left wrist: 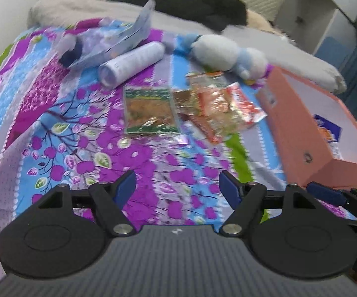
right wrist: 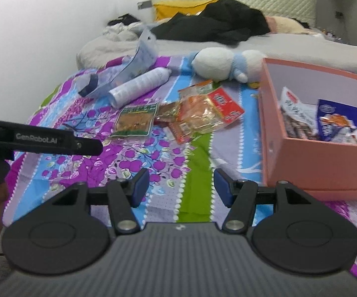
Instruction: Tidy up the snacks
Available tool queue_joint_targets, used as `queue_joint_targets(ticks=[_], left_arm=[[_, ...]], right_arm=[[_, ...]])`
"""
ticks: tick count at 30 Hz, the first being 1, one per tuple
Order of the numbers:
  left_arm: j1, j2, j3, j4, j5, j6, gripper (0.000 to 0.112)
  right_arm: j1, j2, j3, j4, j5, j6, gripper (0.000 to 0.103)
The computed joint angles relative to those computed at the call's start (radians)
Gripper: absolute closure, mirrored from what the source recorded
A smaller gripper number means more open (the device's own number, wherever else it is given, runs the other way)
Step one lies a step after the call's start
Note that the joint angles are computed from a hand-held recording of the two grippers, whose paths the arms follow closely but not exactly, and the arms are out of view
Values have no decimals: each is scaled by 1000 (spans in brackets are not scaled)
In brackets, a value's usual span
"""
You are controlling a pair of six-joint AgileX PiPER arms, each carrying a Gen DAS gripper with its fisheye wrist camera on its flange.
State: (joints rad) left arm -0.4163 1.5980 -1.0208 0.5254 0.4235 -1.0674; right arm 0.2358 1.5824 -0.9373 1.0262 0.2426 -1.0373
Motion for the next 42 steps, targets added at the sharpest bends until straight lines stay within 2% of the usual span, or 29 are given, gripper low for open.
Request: queue_joint_targets(ticks=[2,6,8,9,12,16,18,19,23,25,27,30,32,35,38,42], left_arm=[[32,42,-17,-32,-16,31,29],[101,145,-92,-188,-43,207,25],[123,200,-143,-231,-43,261,23],[132,229,-171,-237,-37,273,18],[156,308,-255,-252,-24,302,16],[188,414,-371,-294,-6,372,15],[196,448,-380,-221,-61,346,15],[204,471,-406,-231,-58,369,15],[247,540,-477,-431,-87,590,15],[248,563,-501,-423,-96,609,15],[245,589,-534,-400,-89,601,15],[250,623,-556,-434,-126,659,12],[240,642,-586,-363,-112,600,12],[226,665,-617,-266,-91,523,13],[217,659,-616,-204,-77,468,20],[232,630,-582,-288,-98,539,27]], right_arm=[[10,56,-51,-52,-3,54,43],[11,177,-171,-146,7,161,43],[4,229,-225,-125,24,158,43],[1,253,-252,-110,29,157,43],[-5,329,-344,-157,47,227,29],[-10,438,-478,-269,87,370,28],[-13,497,-551,-318,110,442,28],[-15,521,-581,-331,122,464,28],[-17,618,-698,-412,150,574,28],[-22,660,-751,-412,177,586,27],[-20,678,-767,-380,158,538,26],[-25,715,-828,-360,191,532,26],[-29,738,-869,-330,215,511,26],[-21,763,-913,-363,216,528,31],[-27,766,-922,-327,228,482,50],[-37,751,-910,-296,244,458,60]])
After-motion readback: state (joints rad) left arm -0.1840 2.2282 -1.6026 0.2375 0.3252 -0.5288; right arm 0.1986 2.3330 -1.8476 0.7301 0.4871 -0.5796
